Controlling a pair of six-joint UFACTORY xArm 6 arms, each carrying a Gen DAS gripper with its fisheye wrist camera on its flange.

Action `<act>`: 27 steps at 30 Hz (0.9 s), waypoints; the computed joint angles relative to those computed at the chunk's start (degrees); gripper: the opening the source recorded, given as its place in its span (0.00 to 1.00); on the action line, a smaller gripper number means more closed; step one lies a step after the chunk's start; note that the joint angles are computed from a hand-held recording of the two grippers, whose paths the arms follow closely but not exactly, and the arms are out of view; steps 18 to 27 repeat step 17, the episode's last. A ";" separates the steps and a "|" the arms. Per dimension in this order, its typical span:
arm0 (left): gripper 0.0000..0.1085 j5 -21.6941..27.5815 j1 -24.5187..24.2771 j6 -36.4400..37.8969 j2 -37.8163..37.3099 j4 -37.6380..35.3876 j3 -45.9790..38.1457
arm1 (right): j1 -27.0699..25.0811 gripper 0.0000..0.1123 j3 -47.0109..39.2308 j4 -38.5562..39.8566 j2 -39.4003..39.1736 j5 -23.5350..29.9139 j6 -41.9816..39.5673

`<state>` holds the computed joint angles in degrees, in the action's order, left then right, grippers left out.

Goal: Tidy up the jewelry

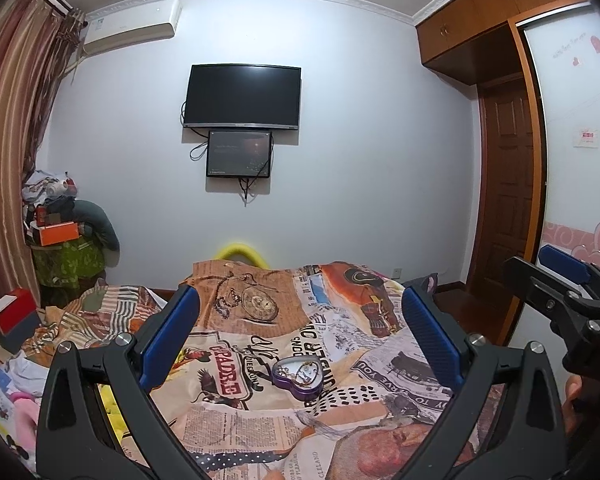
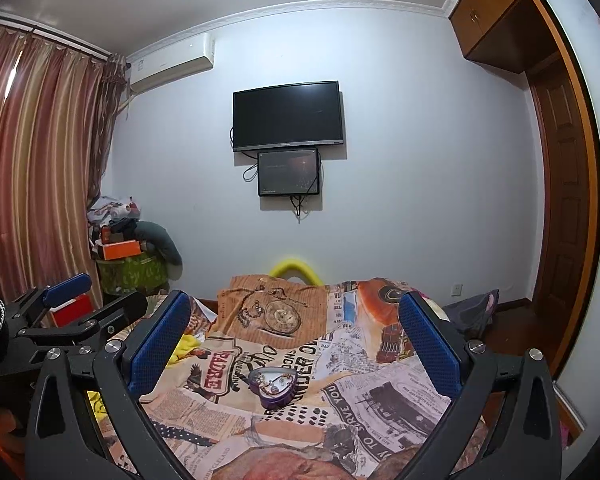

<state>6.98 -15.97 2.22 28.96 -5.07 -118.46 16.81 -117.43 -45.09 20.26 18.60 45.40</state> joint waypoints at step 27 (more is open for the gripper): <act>0.94 -0.23 -0.03 0.67 0.20 -0.84 -0.15 | 0.25 0.92 0.20 0.04 0.10 0.41 -0.05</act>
